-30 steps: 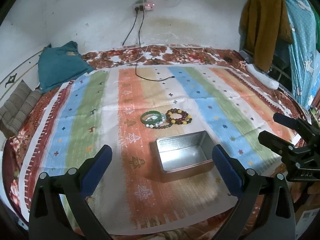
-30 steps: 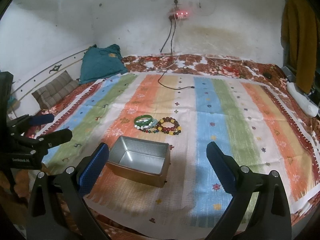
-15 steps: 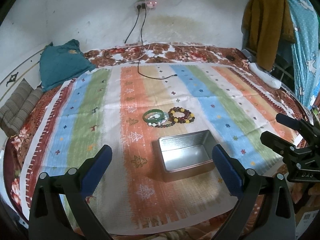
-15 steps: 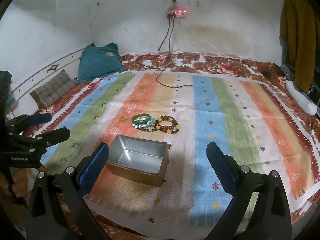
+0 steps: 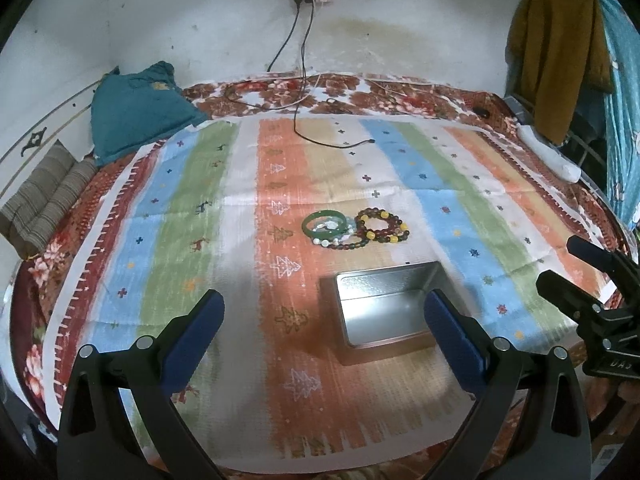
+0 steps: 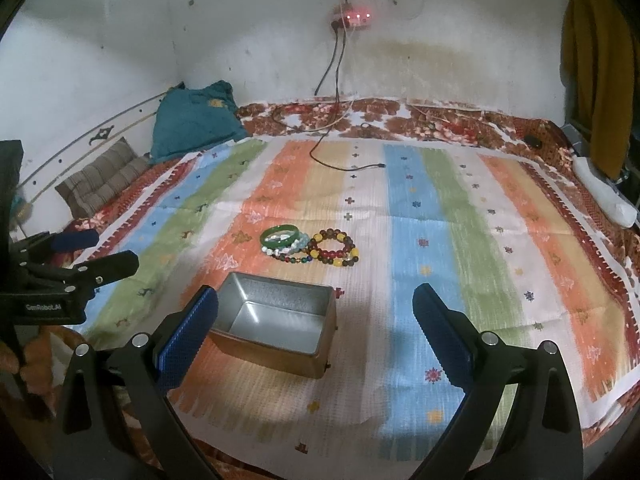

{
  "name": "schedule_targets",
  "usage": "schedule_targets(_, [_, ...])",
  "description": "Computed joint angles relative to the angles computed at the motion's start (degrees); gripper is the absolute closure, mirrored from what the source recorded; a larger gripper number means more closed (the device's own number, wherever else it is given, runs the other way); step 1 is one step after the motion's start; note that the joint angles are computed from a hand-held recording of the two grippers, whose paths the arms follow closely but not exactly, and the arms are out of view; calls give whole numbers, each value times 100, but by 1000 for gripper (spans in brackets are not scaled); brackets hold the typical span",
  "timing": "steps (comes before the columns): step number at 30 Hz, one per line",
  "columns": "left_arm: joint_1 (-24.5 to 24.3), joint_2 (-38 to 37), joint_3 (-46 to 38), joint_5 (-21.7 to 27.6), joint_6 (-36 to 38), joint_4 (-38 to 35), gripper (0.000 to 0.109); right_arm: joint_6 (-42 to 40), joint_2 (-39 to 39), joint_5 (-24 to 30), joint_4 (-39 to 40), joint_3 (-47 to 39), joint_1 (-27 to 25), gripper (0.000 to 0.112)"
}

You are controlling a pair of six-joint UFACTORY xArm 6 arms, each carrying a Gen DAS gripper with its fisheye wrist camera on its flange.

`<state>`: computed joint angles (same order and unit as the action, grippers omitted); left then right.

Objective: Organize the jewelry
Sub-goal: 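Move both tools forward toward the bracelet pile beside the silver tin, then grasp the green jade bangle with the left tool while the right tool grasps the yellow-black bead bracelet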

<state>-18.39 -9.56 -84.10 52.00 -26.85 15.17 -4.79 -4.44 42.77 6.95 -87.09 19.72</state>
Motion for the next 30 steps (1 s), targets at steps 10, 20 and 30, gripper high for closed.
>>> schedule_targets(10, [136, 435, -536, 169, -3, 90, 11, 42, 467, 331, 161, -550, -83, 13])
schedule_targets(20, [289, 1004, -1251, 368, 101, 116, 11, 180, 935, 305, -89, -1135, -64, 13])
schedule_targets(30, [387, 1699, -2115, 834, 195, 104, 11, 365, 1793, 1175, -237, -2365, -84, 13])
